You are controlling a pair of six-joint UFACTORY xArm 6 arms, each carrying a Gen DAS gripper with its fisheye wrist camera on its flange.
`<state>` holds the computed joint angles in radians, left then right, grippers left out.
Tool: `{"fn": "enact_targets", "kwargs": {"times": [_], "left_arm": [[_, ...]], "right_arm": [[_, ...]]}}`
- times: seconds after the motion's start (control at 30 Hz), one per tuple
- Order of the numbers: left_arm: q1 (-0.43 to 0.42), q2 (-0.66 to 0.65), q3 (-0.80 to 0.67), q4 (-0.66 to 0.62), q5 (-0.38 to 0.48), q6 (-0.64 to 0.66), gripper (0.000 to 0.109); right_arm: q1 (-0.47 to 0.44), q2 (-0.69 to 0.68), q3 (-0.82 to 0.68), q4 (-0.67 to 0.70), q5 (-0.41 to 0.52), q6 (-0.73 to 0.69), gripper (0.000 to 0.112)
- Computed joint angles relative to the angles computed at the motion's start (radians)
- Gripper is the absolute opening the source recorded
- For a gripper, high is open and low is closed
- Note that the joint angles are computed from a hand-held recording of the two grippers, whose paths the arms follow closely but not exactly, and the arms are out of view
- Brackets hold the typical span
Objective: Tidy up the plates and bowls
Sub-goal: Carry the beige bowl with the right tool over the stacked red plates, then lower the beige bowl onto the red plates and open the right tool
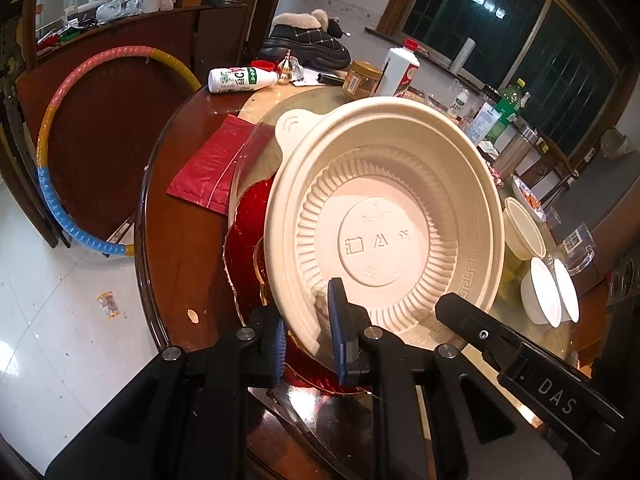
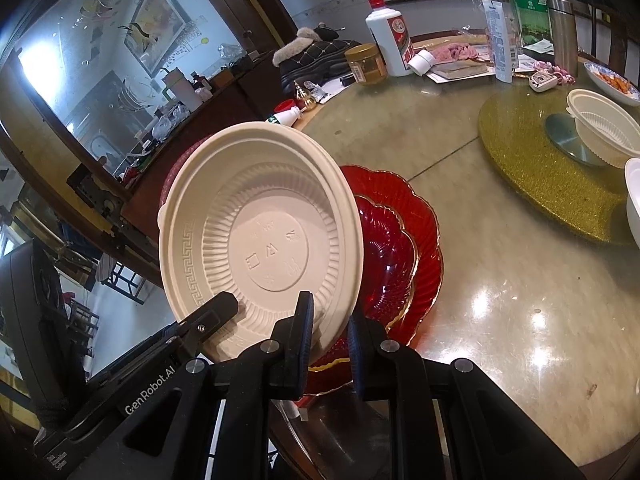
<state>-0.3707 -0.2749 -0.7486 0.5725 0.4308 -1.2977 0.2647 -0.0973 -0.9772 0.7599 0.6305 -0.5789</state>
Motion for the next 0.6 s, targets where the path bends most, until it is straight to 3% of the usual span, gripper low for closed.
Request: {"fn": "enact_targets", "kwargs": {"times": [0.6], "left_arm": [[0.006,0.076,-0.035,-0.159,0.0,0.137,0.017]], "right_arm": [[-0.015,0.044,-0.028,-0.062,0.003,0.07,0.02]]}}
